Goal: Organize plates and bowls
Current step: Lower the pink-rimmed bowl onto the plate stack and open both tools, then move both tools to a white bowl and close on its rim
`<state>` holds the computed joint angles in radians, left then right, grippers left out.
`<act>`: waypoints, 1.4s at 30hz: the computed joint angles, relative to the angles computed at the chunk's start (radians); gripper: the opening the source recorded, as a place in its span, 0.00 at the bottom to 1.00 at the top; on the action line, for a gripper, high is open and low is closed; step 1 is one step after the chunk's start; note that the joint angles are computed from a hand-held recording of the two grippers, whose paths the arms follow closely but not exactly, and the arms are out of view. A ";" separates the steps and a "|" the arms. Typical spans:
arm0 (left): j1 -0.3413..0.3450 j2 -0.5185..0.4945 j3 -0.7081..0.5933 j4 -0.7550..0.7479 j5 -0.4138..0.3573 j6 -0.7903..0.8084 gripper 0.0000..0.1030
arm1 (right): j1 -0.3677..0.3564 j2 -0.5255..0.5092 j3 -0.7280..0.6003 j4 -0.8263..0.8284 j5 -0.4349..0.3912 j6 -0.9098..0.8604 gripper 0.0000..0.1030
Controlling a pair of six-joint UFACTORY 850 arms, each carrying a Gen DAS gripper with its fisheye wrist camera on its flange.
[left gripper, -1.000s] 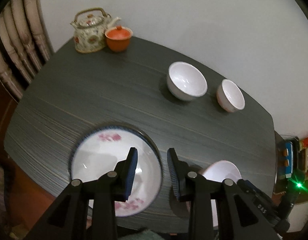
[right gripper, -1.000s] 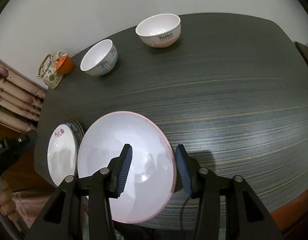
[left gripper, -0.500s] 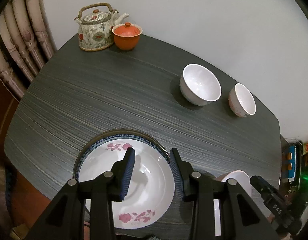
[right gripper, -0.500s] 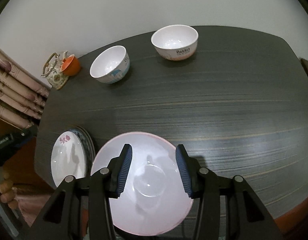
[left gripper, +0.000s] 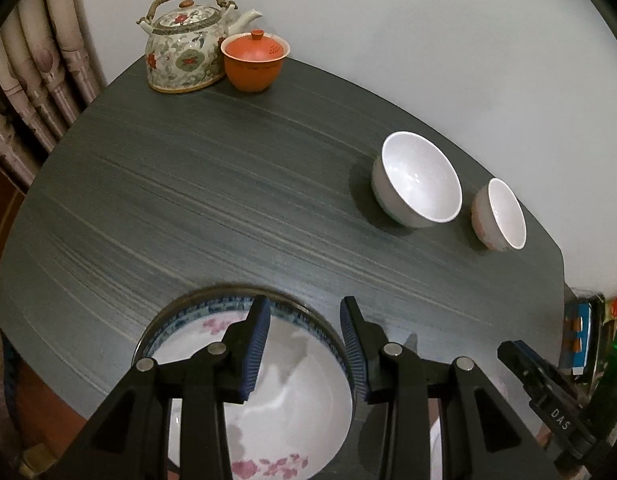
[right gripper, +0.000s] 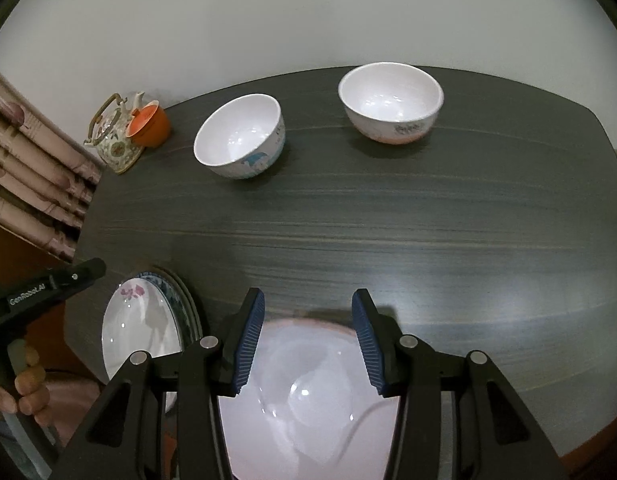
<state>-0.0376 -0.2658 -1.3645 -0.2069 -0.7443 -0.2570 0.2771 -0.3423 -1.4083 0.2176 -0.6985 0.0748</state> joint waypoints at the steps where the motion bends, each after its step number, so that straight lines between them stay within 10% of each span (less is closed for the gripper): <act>1: 0.001 -0.008 -0.008 -0.002 -0.001 0.003 0.36 | 0.002 -0.015 -0.017 0.005 -0.006 -0.006 0.42; 42: -0.035 -0.466 -0.491 -0.155 -0.053 0.036 0.34 | -0.016 -0.617 -0.781 0.056 -0.238 0.034 0.34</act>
<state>-0.0721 -0.7320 -1.8554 -0.3623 -0.7971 -0.2210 0.2616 -0.9590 -2.1894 0.2734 -0.9367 0.1087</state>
